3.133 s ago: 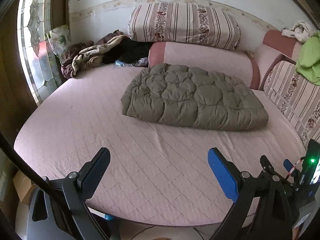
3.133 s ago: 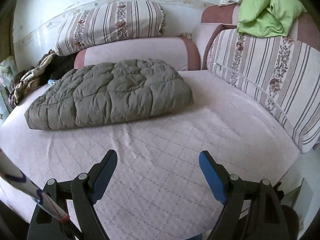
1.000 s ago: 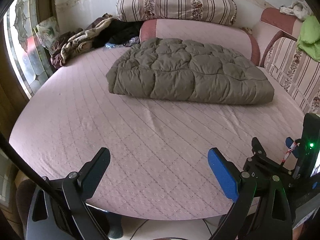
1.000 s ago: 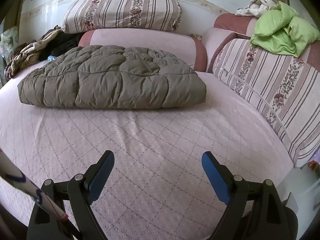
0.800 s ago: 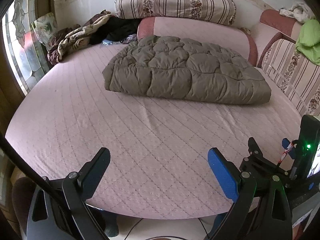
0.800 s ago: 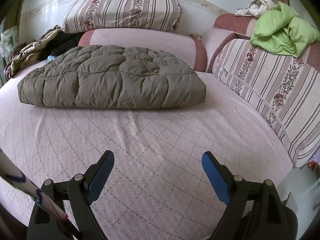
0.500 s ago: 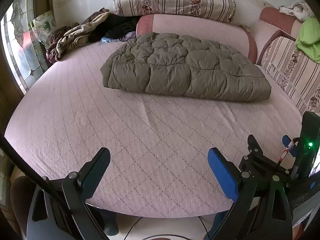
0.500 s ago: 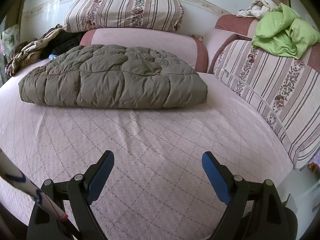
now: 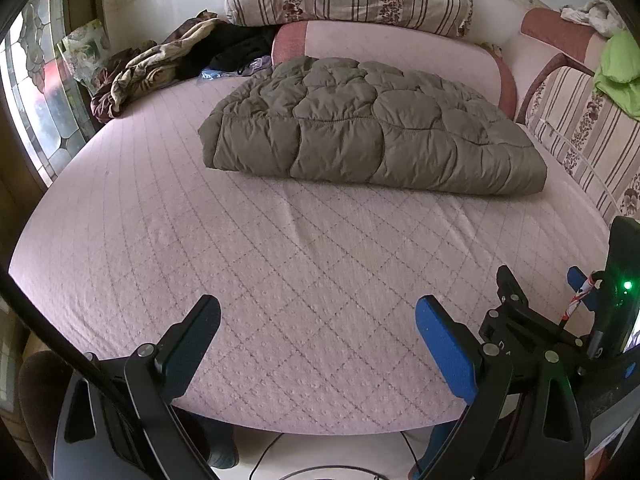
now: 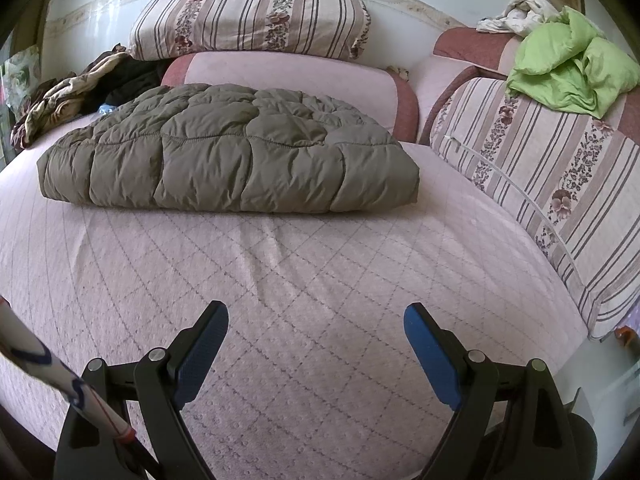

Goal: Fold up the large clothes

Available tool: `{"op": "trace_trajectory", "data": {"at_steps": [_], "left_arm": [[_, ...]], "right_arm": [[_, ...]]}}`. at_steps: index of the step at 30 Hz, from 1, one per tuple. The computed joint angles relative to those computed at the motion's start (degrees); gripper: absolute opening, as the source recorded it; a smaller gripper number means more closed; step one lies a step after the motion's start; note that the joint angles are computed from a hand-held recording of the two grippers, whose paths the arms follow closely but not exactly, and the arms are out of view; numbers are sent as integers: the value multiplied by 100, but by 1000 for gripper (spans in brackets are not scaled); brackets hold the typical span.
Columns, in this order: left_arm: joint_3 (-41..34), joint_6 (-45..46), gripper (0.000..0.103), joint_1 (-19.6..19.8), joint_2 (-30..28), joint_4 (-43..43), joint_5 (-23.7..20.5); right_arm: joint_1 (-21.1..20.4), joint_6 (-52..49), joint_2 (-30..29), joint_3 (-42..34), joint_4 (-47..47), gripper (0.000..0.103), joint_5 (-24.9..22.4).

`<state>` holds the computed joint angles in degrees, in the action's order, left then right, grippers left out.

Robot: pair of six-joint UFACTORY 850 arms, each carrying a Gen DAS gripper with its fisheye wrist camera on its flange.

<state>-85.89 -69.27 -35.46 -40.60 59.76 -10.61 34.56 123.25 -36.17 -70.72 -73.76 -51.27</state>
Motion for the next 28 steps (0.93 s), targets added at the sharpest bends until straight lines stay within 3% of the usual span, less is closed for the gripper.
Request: {"op": "trace_trajectory", "data": {"at_steps": [25, 28], "left_arm": [[7, 495, 98, 21, -36, -455, 26], [-55, 1424, 98, 34, -84, -1311, -3]], "right_arm": [[22, 97, -1, 6, -48, 93, -58], [2, 89, 17, 35, -55, 93, -16]]}}
